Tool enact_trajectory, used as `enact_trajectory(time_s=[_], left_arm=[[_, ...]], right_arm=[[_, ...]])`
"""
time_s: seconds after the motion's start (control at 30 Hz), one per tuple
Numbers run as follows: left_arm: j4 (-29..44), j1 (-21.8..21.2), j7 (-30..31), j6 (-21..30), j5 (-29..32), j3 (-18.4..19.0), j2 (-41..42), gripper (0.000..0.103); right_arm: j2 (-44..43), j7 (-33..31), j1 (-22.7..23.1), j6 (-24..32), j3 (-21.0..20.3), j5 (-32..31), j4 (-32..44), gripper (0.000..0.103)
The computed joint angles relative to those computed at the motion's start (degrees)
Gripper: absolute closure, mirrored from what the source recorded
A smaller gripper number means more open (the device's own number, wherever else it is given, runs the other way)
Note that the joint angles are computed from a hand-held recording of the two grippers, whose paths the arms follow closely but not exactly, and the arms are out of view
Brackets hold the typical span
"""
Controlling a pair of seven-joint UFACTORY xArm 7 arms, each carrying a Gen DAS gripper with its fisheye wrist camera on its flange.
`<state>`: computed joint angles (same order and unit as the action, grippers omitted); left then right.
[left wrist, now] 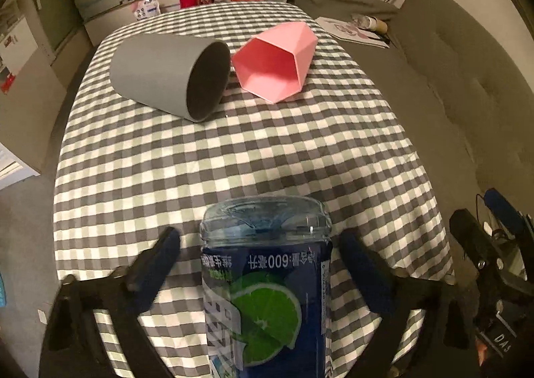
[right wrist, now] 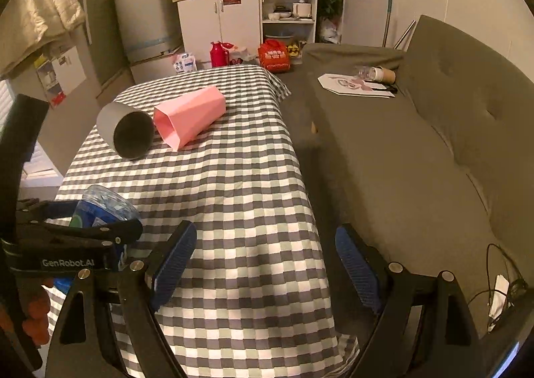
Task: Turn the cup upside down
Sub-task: 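Rotate the held bottle with the left gripper until it stands vertical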
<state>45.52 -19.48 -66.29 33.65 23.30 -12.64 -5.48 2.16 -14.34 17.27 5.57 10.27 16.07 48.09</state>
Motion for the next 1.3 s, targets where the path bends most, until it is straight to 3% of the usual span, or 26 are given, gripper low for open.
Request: enact_trajectory(time_s=[0.03,0.23,0.5,0.6,0.7,0.77,0.97,1.1,1.3], left_arm=[[0.01,-0.10,0.45,-0.05,-0.63,0.07,0.07,0.029],[-1.32,0.41,-1.46,-0.82,0.65,-0.50,-2.88,0.029],[-1.35,3.96,-6.87,1.19,8.12,-3.18,-8.76,0.029],[-1.59,6.13,-12.20,1.37,14.53,-5.38,-10.55,0.029],[-3.46,9.13,-22.22,0.45,24.66,-8.90,-12.52,0.028],[-3.55,9.73,-26.52,2.90,29.52,-10.92,-11.72,0.029],[-5.21,5.85,-33.45,5.12,36.43,-10.59,-9.79,0.029],[-6.25,2.28,-32.12,5.79,34.13,-8.91,-10.13,0.029],[-7.97,0.99,-30.31,3.37,30.74,-7.68,-11.35,0.028]], right_arm=[[-0.02,0.08,-0.02,0.07,-0.05,-0.08,0.05,0.018],[-0.78,-0.06,0.11,-0.13,-0.17,0.52,-0.38,0.018],[-1.34,-0.16,0.60,-0.46,-0.46,1.39,-0.95,0.018],[-1.39,1.08,0.65,-0.73,-0.67,0.28,-1.11,0.017],[-1.32,2.03,0.65,-1.35,-0.73,-0.17,-1.27,0.018],[-1.34,2.06,0.62,-1.66,-0.71,0.02,-1.53,0.018],[-1.73,2.82,0.54,-2.21,-0.95,-0.65,-2.39,0.018],[-1.85,3.08,0.58,-2.22,-1.03,-0.79,-2.45,0.018],[-2.70,0.63,1.14,-1.88,-0.96,1.88,-2.67,0.018]])
